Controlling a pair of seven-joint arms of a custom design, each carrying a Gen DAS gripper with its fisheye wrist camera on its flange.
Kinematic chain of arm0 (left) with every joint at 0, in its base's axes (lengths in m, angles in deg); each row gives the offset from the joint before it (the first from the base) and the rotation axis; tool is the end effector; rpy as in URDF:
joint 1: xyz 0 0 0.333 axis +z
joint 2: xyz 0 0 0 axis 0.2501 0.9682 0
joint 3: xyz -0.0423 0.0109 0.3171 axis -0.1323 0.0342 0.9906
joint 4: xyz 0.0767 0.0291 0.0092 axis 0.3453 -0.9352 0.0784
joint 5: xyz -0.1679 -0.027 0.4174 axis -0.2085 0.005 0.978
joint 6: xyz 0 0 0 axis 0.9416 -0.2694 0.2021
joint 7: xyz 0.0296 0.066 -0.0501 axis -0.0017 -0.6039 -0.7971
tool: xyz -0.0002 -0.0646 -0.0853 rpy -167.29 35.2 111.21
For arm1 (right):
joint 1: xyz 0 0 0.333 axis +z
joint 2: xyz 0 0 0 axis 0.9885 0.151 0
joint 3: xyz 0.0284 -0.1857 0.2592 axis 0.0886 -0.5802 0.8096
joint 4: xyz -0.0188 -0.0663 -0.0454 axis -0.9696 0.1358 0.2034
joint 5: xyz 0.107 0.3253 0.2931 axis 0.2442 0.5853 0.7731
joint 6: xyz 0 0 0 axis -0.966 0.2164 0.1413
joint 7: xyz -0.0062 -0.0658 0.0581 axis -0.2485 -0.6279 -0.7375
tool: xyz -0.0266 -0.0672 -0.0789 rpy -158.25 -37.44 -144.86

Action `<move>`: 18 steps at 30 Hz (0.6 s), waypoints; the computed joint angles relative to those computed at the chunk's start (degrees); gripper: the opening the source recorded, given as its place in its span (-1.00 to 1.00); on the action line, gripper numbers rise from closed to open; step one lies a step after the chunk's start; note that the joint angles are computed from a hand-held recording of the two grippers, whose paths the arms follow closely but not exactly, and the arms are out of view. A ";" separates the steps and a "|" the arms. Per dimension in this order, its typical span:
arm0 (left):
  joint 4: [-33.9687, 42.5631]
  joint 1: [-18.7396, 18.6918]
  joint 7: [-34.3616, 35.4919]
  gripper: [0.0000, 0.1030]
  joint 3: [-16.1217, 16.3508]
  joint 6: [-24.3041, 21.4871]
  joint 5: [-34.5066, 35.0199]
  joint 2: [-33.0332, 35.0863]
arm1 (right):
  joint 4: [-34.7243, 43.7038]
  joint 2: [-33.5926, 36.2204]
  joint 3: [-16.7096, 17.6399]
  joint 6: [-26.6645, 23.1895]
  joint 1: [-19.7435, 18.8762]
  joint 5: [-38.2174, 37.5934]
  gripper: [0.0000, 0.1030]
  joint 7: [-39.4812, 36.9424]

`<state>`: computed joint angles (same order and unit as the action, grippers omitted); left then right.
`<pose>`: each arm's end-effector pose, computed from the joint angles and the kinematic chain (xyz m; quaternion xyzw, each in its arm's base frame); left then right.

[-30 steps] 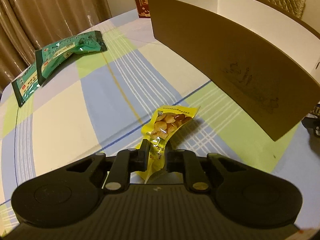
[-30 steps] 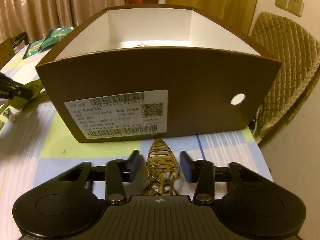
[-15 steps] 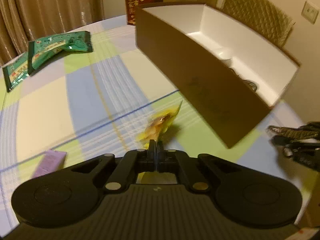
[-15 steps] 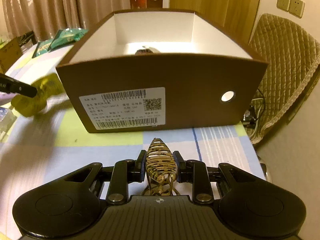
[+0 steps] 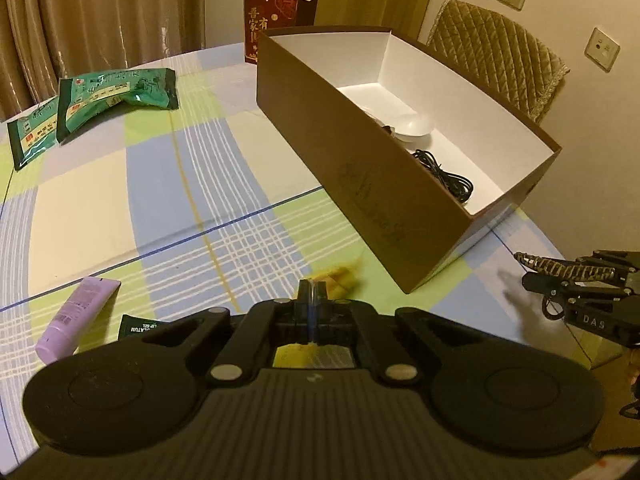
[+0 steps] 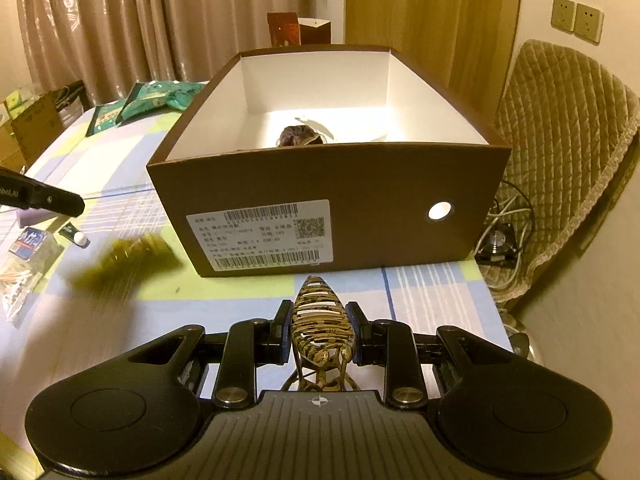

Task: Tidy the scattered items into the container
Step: 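Lift and carry the snack bag and clip over the shoebox with both grippers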

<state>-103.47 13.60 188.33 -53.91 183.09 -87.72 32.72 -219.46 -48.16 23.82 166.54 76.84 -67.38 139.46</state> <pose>0.7092 -0.2233 0.3568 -0.2964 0.8984 -0.3207 0.0460 0.4839 0.0561 0.3340 -0.5411 0.7571 -0.2880 0.2257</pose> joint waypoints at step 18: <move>3.07 -2.41 6.56 0.61 0.41 -7.56 7.00 3.91 | -2.74 -0.60 0.08 3.50 -2.98 3.69 -0.53 -2.74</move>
